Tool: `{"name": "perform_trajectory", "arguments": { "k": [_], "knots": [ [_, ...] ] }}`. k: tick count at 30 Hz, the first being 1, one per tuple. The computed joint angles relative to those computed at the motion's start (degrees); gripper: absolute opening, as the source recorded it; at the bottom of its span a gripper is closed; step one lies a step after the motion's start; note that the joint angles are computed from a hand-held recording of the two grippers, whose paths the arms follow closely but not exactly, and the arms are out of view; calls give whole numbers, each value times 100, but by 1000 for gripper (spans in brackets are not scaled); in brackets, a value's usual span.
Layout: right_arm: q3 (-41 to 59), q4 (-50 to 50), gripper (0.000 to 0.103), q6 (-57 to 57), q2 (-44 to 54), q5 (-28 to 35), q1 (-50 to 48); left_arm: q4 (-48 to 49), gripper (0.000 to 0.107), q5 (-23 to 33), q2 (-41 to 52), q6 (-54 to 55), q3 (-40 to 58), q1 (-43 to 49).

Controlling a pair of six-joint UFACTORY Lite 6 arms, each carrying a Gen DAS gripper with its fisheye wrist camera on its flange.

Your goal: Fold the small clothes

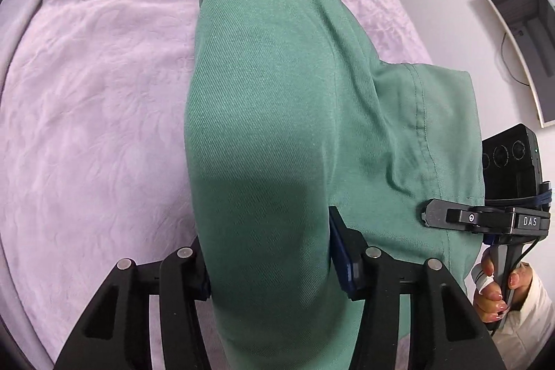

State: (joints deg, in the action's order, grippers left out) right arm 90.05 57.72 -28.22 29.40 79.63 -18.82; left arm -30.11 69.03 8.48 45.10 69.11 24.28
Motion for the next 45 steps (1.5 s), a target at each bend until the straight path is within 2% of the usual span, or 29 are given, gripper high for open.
{"name": "perform_trajectory", "arguments": {
  "k": [2,8,11,13,15,17,19,20,21,22,25,27,29,30,32,33,36,38,42,45],
  "knots": [
    [-377,52,28,106,-476,-146,225,115,54,352,-125,308,80,443],
    [-2023,603,28,489,-1859,-1085,1415,445,54,913,285,-118,1104,381],
    [-3086,1262,28,472,-2378,-1829,2304,759,54,811,46,-245,832,327],
    [-3669,1827,31,347,-2485,-2353,2941,986,54,496,-129,-401,403,207],
    [-3868,2051,32,373,-2240,-2925,3579,1420,54,107,-151,-298,-148,489],
    [-3767,1735,36,857,-1955,-3304,3949,1450,54,107,-72,-69,-258,927],
    [-3553,935,40,1735,-2091,-3499,4083,1256,54,375,-69,209,-31,1294],
    [-3327,336,45,2280,-2165,-3521,4115,1209,54,450,-155,373,92,1413],
    [-3227,-264,58,2774,-2319,-3574,4184,1191,54,447,-254,515,174,1501],
    [-3177,-864,63,3171,-2464,-3612,4229,1186,54,451,-383,694,274,1622],
    [-2745,-2495,63,4580,-2820,-3506,4310,1149,54,541,-407,894,630,1738],
    [-2614,-2661,63,4839,-2975,-3591,4211,1187,54,746,-594,1089,632,1837],
    [-2352,-2488,63,4736,-2695,-3700,4169,1238,54,968,-815,1468,400,2074],
    [-2275,-2267,59,4563,-2514,-3806,4187,1289,54,1097,-1026,1674,170,2183],
    [-2232,-1819,24,3940,-2278,-3744,3965,1435,54,1212,-1547,1976,-420,2258],
    [-1986,-1911,1,3903,-1963,-3713,4013,1564,54,1205,-1817,2165,-750,2339],
    [-1723,-2758,1,4363,-1573,-3699,4128,2028,54,818,-2563,2575,-1827,2540],
    [-1716,-2798,0,4210,-1319,-3599,3933,2025,56,547,-2780,2829,-2269,2775],
    [-1926,-2934,0,3698,-1050,-3640,3726,1896,56,381,-2805,2974,-2510,2970],
    [-1931,-3170,0,3899,-1219,-3520,3772,1934,56,471,-2984,3383,-2461,3143]
  ]
}}
